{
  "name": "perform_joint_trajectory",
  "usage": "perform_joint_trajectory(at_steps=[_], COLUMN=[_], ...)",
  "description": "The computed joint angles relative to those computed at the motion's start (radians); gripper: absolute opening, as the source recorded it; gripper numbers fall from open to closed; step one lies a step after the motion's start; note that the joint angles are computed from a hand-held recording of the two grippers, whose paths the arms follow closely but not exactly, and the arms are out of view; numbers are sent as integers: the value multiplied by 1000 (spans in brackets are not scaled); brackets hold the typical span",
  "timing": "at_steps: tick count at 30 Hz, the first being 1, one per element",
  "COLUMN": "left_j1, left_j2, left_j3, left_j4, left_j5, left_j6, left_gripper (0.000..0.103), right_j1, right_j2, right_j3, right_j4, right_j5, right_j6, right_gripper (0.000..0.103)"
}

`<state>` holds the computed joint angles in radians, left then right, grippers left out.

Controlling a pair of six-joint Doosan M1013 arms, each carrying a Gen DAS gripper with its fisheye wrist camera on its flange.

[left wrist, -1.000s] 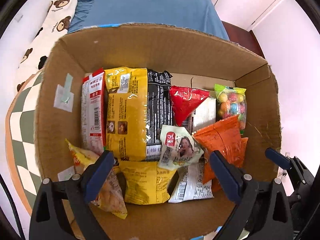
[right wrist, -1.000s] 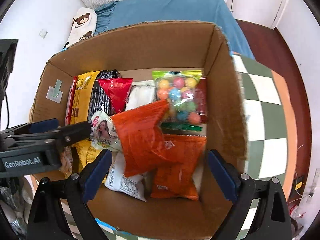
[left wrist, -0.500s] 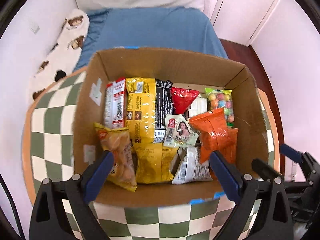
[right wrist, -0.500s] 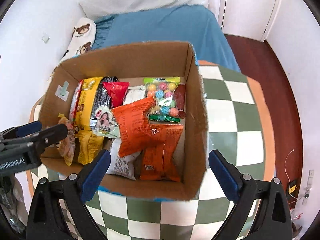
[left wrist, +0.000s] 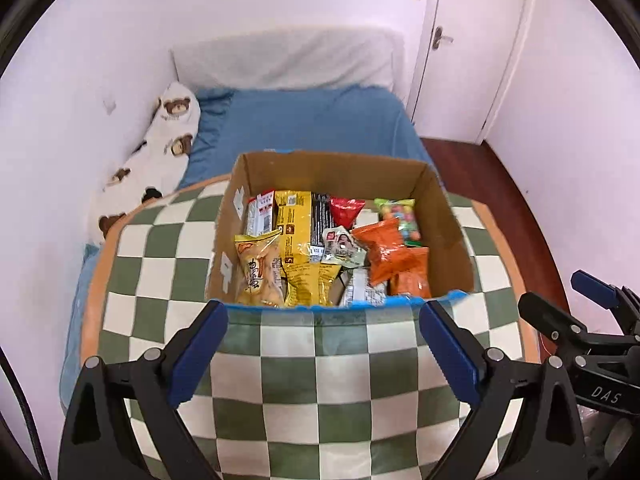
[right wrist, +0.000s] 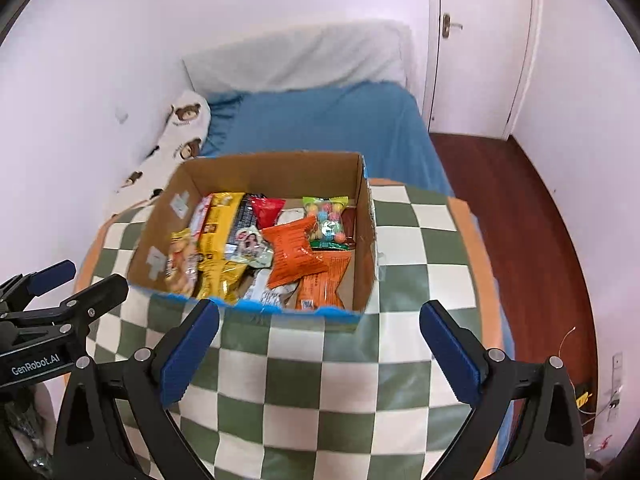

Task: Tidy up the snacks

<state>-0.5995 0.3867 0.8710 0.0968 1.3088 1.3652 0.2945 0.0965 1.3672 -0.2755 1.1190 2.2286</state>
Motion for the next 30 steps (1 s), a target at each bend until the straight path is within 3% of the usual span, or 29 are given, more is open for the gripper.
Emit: perform_joint_trajectory(at_steps=[9,19,24,30], left_j1=[-42,-65,-64,-58], left_j2=[-137,-214,-244,-245], left_j3=[135,190,222,228], left_j4=[61,114,129,137], left_j5=[-95,-138,-175,-182], left_j6=[-44,-94,-124,-140], left_gripper=[98,98,103,103], right_j1=[130,235,271,268], right_j2=[-117,-170,-176,-174], right_j3=[54,54,47,43], right_j4=[-220,-346,-408,-410], right_j5=[18,74,93,94], right_j6=[152,226,252,252], right_gripper=[103,103,103,103])
